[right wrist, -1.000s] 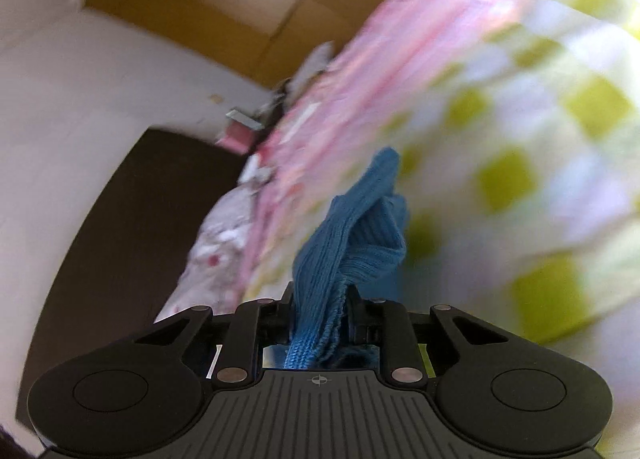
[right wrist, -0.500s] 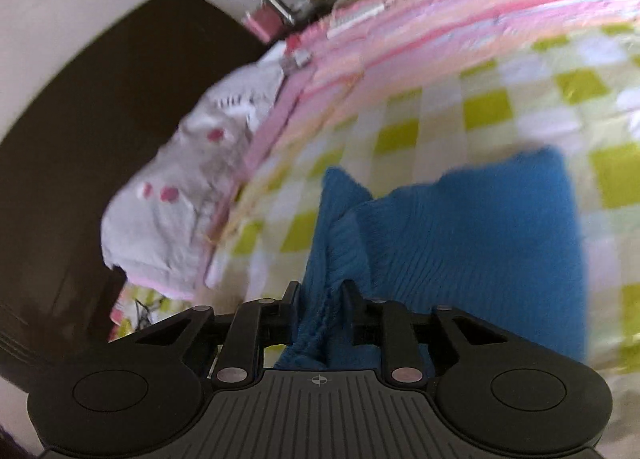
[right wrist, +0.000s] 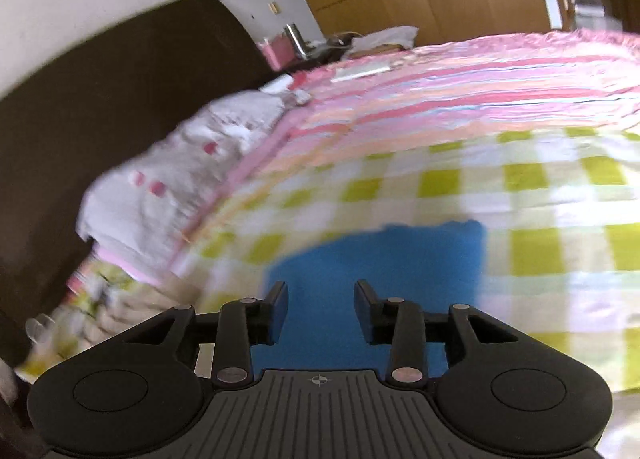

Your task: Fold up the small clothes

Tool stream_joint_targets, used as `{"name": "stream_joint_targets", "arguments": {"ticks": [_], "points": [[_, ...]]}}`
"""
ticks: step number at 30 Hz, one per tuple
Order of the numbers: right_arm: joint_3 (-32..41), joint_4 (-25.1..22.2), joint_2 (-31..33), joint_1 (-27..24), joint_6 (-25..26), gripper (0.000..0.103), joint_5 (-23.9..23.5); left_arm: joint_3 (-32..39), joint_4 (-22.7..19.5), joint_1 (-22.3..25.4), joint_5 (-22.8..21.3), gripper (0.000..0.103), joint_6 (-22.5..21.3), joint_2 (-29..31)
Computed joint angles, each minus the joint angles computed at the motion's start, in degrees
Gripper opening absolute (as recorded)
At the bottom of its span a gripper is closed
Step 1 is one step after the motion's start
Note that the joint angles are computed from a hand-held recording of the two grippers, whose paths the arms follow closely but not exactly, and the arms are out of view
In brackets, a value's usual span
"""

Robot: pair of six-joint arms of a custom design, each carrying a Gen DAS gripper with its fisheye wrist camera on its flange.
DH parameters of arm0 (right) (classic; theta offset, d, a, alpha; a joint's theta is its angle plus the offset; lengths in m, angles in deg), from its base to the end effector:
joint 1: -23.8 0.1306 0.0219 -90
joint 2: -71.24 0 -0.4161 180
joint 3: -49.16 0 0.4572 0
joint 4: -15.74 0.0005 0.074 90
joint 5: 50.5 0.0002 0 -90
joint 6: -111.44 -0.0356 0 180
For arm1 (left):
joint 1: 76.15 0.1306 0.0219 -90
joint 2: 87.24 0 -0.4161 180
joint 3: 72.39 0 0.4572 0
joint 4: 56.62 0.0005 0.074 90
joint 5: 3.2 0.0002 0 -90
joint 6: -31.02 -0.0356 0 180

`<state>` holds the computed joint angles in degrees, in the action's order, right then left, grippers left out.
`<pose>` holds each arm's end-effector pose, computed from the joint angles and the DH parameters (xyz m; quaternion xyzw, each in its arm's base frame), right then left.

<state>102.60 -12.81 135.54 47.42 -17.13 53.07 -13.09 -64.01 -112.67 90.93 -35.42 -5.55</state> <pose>0.3464 0.1418 0.3503 0.1668 0.8836 0.1277 0.4185 0.3835 -0.2878 0.3136 0.1155 0.8569 -0.2780 0.4184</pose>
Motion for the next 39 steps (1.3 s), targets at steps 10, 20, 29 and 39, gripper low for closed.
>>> {"name": "stream_joint_targets", "arguments": {"ticks": [10,20,29,39], "points": [[0.11,0.85,3.24,-0.41,-0.88,0.037,-1.75,5.19,-3.93,-3.15,-3.68,0.035,-7.04,6.91],[9.06,-2.71,13.47,3.38,5.95,0.047,-1.27,2.39,-2.61,0.19,4.30,0.040,-2.65,4.18],[9.93,-4.17,11.79,2.51,-2.23,0.011,-1.09,3.22,-2.37,2.01,9.87,0.049,-3.26,5.85],[16.58,-2.43,22.52,4.66,-3.86,0.012,-3.66,-2.44,1.90,2.40,3.10,0.049,-3.22,-1.45]]}}
